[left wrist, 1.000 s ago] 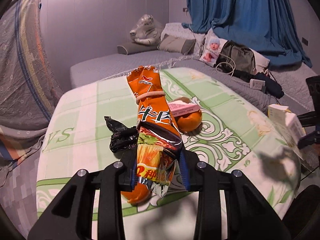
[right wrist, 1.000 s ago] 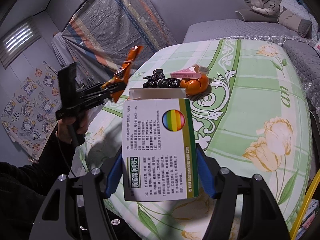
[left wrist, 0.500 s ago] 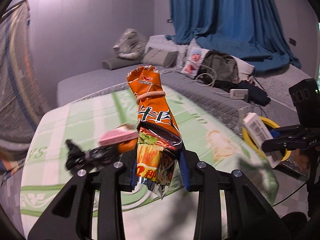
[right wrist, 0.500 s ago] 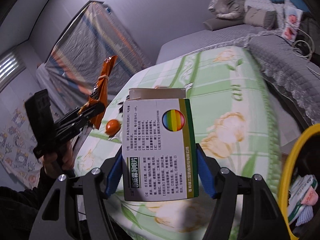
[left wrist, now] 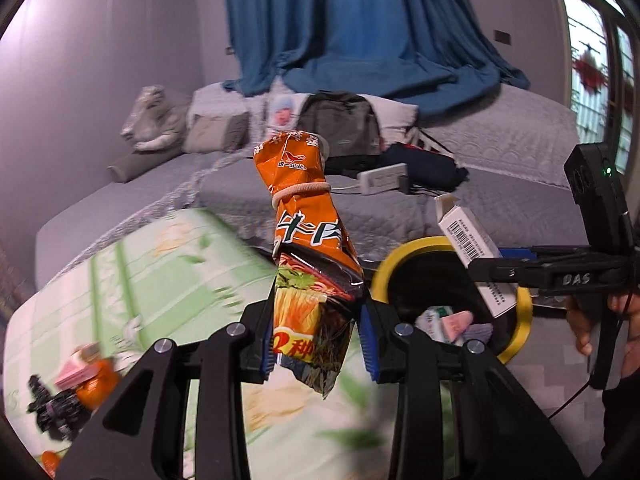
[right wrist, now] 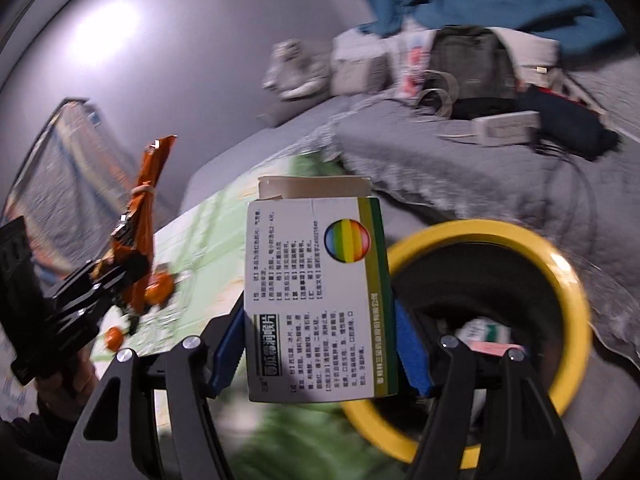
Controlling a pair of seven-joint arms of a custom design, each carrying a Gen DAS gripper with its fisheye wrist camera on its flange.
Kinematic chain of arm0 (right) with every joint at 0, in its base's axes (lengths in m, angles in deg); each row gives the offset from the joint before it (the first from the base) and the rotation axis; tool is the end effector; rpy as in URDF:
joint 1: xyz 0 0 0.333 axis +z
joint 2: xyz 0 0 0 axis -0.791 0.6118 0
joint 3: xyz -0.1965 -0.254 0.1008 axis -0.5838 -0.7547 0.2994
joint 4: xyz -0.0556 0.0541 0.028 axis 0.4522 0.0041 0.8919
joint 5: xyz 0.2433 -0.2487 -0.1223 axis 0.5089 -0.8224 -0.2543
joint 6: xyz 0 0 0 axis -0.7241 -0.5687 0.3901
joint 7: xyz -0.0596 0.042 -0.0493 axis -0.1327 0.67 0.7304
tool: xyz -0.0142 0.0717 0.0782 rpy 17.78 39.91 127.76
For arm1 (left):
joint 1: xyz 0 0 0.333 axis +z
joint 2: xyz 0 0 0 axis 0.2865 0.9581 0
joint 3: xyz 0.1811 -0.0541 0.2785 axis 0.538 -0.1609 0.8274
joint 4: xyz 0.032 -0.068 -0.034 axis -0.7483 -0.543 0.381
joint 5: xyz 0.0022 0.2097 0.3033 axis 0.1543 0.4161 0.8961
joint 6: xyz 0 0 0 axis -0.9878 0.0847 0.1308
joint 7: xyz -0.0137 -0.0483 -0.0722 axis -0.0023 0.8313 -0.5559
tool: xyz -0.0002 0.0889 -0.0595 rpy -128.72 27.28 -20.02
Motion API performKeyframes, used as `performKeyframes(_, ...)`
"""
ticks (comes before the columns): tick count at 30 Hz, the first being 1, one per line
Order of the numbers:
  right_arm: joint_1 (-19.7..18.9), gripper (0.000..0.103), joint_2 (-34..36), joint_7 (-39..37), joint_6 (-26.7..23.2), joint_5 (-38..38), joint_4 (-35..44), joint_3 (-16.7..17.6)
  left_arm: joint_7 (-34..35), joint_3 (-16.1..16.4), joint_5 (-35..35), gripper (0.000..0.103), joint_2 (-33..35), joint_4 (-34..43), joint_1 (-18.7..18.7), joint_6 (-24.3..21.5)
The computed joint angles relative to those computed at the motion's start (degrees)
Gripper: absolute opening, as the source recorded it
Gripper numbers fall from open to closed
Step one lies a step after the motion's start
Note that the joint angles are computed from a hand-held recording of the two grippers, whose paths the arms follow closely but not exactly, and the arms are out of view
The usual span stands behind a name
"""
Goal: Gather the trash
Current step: 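Carry the box and snack wrapper over the yellow bin and release both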
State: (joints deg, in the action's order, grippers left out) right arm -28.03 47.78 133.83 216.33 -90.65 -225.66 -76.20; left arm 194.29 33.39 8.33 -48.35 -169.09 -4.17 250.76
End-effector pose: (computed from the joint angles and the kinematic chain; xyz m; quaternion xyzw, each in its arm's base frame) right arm 0.3963 0.1194 0.5420 -0.5654 0.6857 -0.1533 0.4321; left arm 0.4409 -0.2231 0.6088 -0.3737 0.7960 -0.4142 0.2349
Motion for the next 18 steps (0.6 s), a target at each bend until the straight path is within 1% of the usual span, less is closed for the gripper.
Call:
performKeyframes(1, -2.97, 0.063, -0.51, 1.67, -0.13, -1.24, -0.98, 1.56, -0.19, -0.28, -0.17, 0.032, 0.78, 0.75, -0.43, -0.36)
performKeyframes(3, -5.23, 0.063, -1.02, 2.19, -0.11, -1.08, -2.18, 2.35, -0.12, -1.2, -0.3, 0.032, 2.51, 2.09, -1.22, -0.66)
performKeyframes(4, -7.88, 0.063, -1.06, 3.39, -0.2, -1.72, -2.63, 4.2, -0.46, -2.07, 0.41, 0.032, 3.74, 3.0, -1.32, -0.49)
performKeyframes(5, -10.97, 0.063, -1.23, 7.3, -0.62, -5.83, -3.19, 5.74, -0.6, -2.48, 0.67, 0.032, 4.33, 3.36, -1.37, -0.5)
performKeyframes(6, -12.06, 0.063, -1.37, 7.4, -0.56, -5.91, -3.8, 6.07, -1.18, -3.05, 1.25, 0.032, 5.28, 4.07, -1.32, -0.68)
performKeyframes(7, -11.14, 0.063, -1.5, 5.18, 0.28, -3.44, -4.94, 4.56, -1.84, -3.69, 1.88, 0.032, 6.44, 5.0, -1.34, -0.96)
performKeyframes(8, -9.92, 0.063, -1.65, 5.09, 0.63, -3.14, -5.59, 2.88, -2.18, -4.1, 2.4, 0.032, 7.28, 5.6, -1.28, -1.06)
performKeyframes(9, -10.01, 0.063, -1.55, 5.48, 0.86, -3.02, -6.02, 2.49, -3.95, -4.94, 4.22, 0.033, 8.34, 6.25, -0.88, -1.14)
performKeyframes(11, -11.57, 0.063, -1.32, 6.25, 1.11, -3.35, -6.78, 2.74, -5.75, -5.68, 5.5, 0.033, 10.33, 7.68, -0.79, -2.28)
performKeyframes(13, -11.36, 0.063, -1.41, 6.41, 1.41, -3.28, -7.62, 1.48, -7.31, -6.28, 6.49, 0.033, 12.46, 9.2, -0.75, -3.23)
performKeyframes(15, -11.3, 0.063, -1.22, 6.45, 1.65, -3.21, -8.18, 0.54, -10.32, -6.96, 9.47, 0.033, 14.5, 10.41, -0.72, -3.17)
performKeyframes(17, -12.85, 0.063, -1.12, 6.84, 1.11, -3.65, -8.3, 1.31, -12.31, -7.24, 11.29, 0.034, 15.96, 11.12, -0.72, -3.2)
performKeyframes(18, -13.84, 0.063, -1.04, 7.15, 0.77, -3.91, -8.39, 1.9, -12.7, -7.38, 11.17, 0.038, 16.57, 11.55, -0.66, -3.64)
